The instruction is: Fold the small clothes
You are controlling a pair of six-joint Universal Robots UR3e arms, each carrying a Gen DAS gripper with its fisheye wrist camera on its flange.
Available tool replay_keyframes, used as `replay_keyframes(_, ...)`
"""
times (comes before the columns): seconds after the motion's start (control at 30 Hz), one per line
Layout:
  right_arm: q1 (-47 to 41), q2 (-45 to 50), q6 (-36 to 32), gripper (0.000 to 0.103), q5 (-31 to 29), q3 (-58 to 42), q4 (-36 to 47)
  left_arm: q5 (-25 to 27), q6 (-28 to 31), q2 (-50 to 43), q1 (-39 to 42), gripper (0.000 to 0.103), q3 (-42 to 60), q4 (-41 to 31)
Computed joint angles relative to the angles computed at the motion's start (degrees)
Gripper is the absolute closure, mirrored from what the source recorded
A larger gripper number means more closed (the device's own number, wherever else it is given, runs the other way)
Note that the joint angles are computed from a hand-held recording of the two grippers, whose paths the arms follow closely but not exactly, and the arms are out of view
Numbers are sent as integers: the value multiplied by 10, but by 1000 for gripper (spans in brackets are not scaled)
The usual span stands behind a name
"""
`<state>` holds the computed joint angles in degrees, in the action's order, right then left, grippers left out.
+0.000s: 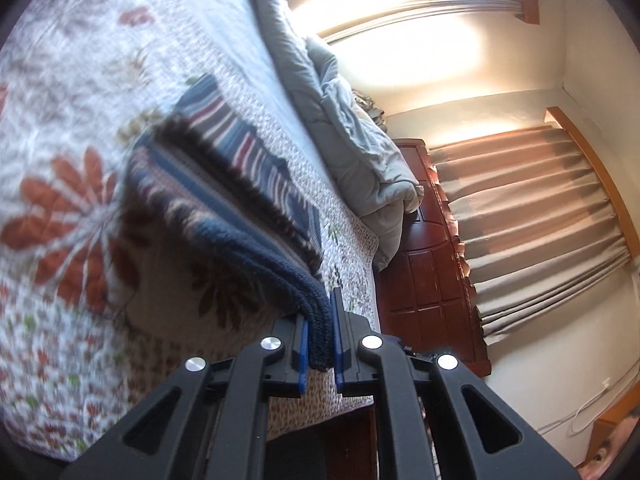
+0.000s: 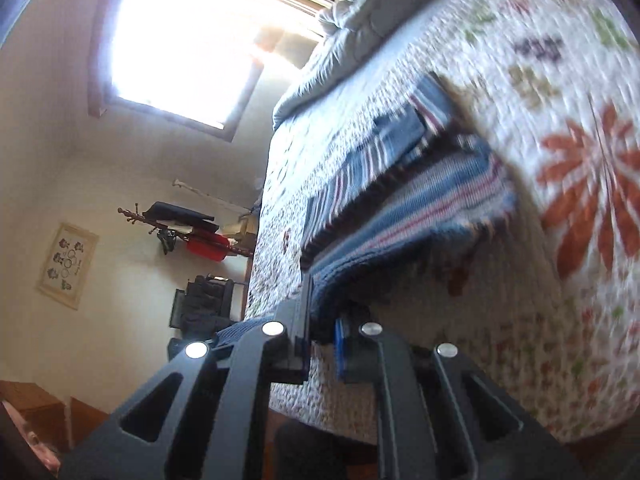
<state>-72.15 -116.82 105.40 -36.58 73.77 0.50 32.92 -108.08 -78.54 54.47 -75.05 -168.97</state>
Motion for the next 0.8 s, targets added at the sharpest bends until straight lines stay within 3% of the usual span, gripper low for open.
replay_keyframes(0.13, 121, 33, 183, 96, 84, 2, -222, -55, -65, -60, -65, 94, 77, 56)
replay_keyframes(0.23, 203, 59, 374, 96, 106, 42, -482, -96, -161, -112, -126, 94, 135, 150)
replay_keyframes(0.33, 277, 116, 562, 96, 93, 62, -747, -119, -293, -160, -179, 94, 163, 299)
replay_keyframes(0.43, 327, 182, 673, 96, 65, 46, -909, -127, -423, -211, -222, 94, 184, 459)
replay_keyframes(0.6, 386, 295, 774, 96, 18, -23, -1042, -115, -603, -317, -279, 94, 245, 671)
replay_keyframes(0.8, 434, 425, 828, 96, -36, -123, -1096, -75, -711, -455, -326, 94, 375, 771)
